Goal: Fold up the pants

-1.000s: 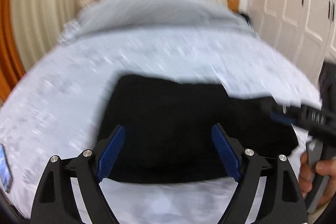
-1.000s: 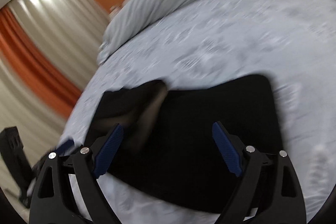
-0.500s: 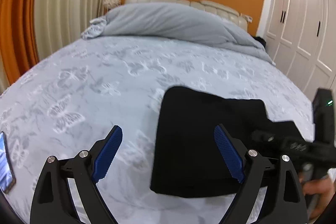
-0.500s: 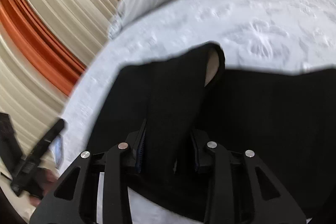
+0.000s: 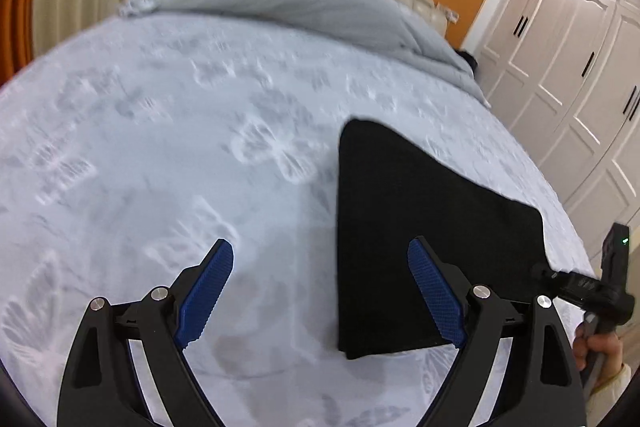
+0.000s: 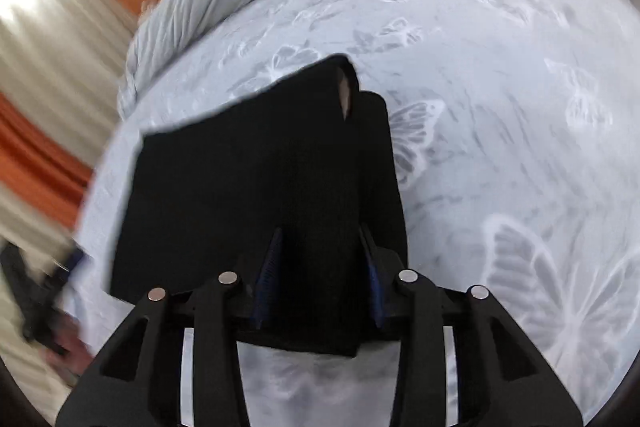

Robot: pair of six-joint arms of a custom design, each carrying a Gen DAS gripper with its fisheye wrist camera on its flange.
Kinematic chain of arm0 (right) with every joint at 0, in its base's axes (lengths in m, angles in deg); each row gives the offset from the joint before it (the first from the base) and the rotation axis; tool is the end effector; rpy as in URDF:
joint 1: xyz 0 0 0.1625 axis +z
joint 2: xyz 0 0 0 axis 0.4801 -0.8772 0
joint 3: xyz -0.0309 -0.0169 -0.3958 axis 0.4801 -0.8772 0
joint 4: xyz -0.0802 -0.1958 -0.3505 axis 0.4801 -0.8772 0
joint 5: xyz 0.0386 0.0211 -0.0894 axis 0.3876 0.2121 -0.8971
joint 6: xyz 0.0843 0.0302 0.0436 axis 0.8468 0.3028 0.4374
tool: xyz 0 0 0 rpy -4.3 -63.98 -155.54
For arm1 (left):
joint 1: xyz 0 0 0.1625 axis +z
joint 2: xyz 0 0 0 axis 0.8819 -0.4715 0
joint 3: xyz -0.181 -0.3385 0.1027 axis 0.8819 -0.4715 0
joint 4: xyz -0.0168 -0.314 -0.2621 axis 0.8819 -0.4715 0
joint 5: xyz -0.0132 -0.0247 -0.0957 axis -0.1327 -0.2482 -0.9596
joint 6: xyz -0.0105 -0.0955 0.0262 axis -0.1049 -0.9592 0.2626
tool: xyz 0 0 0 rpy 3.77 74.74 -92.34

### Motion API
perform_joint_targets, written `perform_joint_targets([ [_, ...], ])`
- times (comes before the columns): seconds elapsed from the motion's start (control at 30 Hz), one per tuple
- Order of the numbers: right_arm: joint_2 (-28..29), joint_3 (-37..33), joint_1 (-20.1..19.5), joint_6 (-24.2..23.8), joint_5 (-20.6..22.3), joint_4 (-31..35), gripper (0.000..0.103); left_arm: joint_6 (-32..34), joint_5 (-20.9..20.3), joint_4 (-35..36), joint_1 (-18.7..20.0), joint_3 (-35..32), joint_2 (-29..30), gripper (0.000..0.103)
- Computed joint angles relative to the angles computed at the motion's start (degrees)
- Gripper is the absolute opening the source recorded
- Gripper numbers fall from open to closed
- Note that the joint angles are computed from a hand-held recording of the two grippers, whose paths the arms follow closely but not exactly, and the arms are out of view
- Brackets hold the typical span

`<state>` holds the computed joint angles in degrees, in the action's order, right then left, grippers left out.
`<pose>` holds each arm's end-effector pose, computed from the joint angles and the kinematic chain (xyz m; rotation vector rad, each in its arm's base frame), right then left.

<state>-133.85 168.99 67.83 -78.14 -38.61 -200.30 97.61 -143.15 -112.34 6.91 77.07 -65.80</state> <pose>0.1189 -0.3123 0.0997 -0.3829 -2.4713 1.2150 -0.0042 -0.4537 0.2028 0.7760 2.7052 -0.7074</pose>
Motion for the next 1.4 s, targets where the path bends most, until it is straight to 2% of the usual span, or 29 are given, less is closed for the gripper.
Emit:
perform_joint_targets([
  [0.03, 1.6, -1.1, 2.0, -2.4, -3.1, -4.5, 0.059, -1.6, -0.6, 2.4, 0.5, -1.3, 1.1, 0.087],
  [0.07, 2.9, -2.4, 3.5, -3.4, -6.4, -6.6, 0.095, -2.9, -1.6, 3.8, 1.0, -2.2, 1.9, 0.087],
  [0.13, 1.8, -2.7, 1.8, -3.4, -6.3, -3.6, 0.098, -5.9, -5.2, 7.9, 2.4, -4.7, 3.8, 0.087],
  [0.2, -0.8, -1.5, -3.3, 0.0, -0.3, 4.1, 0.098, -8.9, -7.6, 12.9, 3.7, -7.7, 7.0, 0.087],
  [0.23, -1.3, -0.8, -6.6, 1.1, 4.6, 6.2, 0.098, -10.2, -8.6, 15.2, 4.3, -9.2, 8.5, 0.087],
  [0.27, -1.1, -0.1, -9.5, 1.0, 9.9, 6.4, 0.089, -10.4, -9.5, 15.3, 5.0, -10.0, 10.3, 0.087],
  [0.3, -0.7, 0.1, -11.0, 0.4, 12.8, 5.9, 0.064, -8.9, -9.4, 13.1, 4.7, -9.3, 10.5, 0.085],
  [0.33, -0.3, -0.2, -10.9, -0.3, 13.3, 5.3, 0.061, -6.7, -9.0, 12.5, 4.1, -9.0, 10.5, 0.065],
  [0.37, -0.6, -0.8, -9.2, -1.1, 11.7, 5.8, 0.048, -4.6, -10.8, 14.4, 4.0, -9.5, 10.7, 0.047],
  [0.4, -0.7, -1.3, -7.7, -1.1, 10.9, 5.9, 0.035, -4.9, -10.3, 14.5, 3.5, -9.3, 10.2, 0.041],
  [0.43, -0.5, -2.0, -5.2, -0.6, 9.2, 5.2, 0.035, -5.2, -10.7, 14.0, 3.4, -9.0, 9.4, 0.03],
  [0.5, -0.5, -2.9, -0.1, -0.5, 8.6, 3.3, 0.033, -5.2, -11.8, 15.8, 2.5, -8.6, 5.7, 0.025],
  [0.57, -1.5, -3.7, 3.3, -1.3, 9.3, 4.4, 0.032, -4.8, -13.0, 17.5, 1.5, -7.6, -0.2, 0.013],
  [0.6, -1.6, -4.6, 6.1, -1.6, 9.3, 5.9, 0.032, -4.0, -11.9, 17.3, 0.7, -6.7, -3.4, 0.012],
  [0.67, -1.1, -5.5, 7.9, -1.9, 9.0, 8.0, 0.033, -2.7, -7.0, 16.3, -1.2, -4.4, -9.9, 0.008],
  [0.73, 2.1, -6.6, 7.2, -2.6, 6.1, 11.3, 0.044, -1.4, -1.8, 17.0, -1.2, -3.8, -12.3, 0.01],
  [0.77, 3.8, -7.4, 7.6, -1.4, 2.2, 12.1, 0.054, -0.1, 1.3, 17.9, -0.6, -3.6, -12.2, 0.014],
  [0.83, 6.7, -6.4, 5.1, 2.3, -2.8, 11.4, 0.057, 0.8, 7.5, 16.3, -0.2, -2.0, -11.0, 0.014],
  [0.9, 6.9, -4.5, 6.2, 3.7, -2.6, 3.0, 0.054, 1.5, 6.2, 17.4, 0.9, -1.4, -12.0, 0.014],
  [0.93, 6.9, -5.3, 9.3, 1.8, -5.8, 0.4, 0.051, 1.4, 4.6, 18.1, 0.9, -1.5, -12.4, 0.017],
  [1.0, 5.4, -8.3, 15.2, -3.5, -10.2, 2.4, 0.032, 0.8, 4.3, 16.4, -1.6, -0.7, -11.9, 0.042],
  [1.03, 4.4, -9.6, 17.0, -4.4, -10.3, 5.1, 0.03, 0.4, 5.3, 14.2, -3.0, -0.2, -10.7, 0.058],
  [1.13, 4.4, -15.2, 16.8, -9.0, -7.5, 15.1, 0.024, -0.5, 9.5, 6.6, -7.3, 1.5, -5.7, 0.062],
  [1.2, 7.0, -17.8, 14.0, -11.2, -10.0, 19.6, 0.023, -0.3, 11.2, 4.9, -8.5, 1.6, -2.2, 0.062],
  [1.23, 8.9, -18.7, 11.0, -12.0, -11.1, 20.2, 0.021, 0.1, 11.8, 4.3, -8.6, 1.6, -0.9, 0.062],
  [1.27, 9.7, -17.6, 6.7, -11.4, -9.9, 18.3, 0.017, 1.0, 12.9, 2.6, -8.5, 2.0, 0.8, 0.062],
  [1.3, 9.1, -16.4, 4.8, -8.9, -6.3, 16.0, 0.018, 1.7, 14.1, 1.6, -8.3, 1.9, 2.2, 0.062],
  [1.37, 5.2, -14.0, 6.4, -5.7, -4.9, 15.0, 0.017, 2.8, 15.7, 0.1, -7.3, 1.9, 4.3, 0.062],
  [1.4, 5.7, -14.1, 8.6, -7.8, -6.6, 12.4, 0.02, 2.9, 16.2, -0.7, -6.9, 1.8, 4.9, 0.062],
])
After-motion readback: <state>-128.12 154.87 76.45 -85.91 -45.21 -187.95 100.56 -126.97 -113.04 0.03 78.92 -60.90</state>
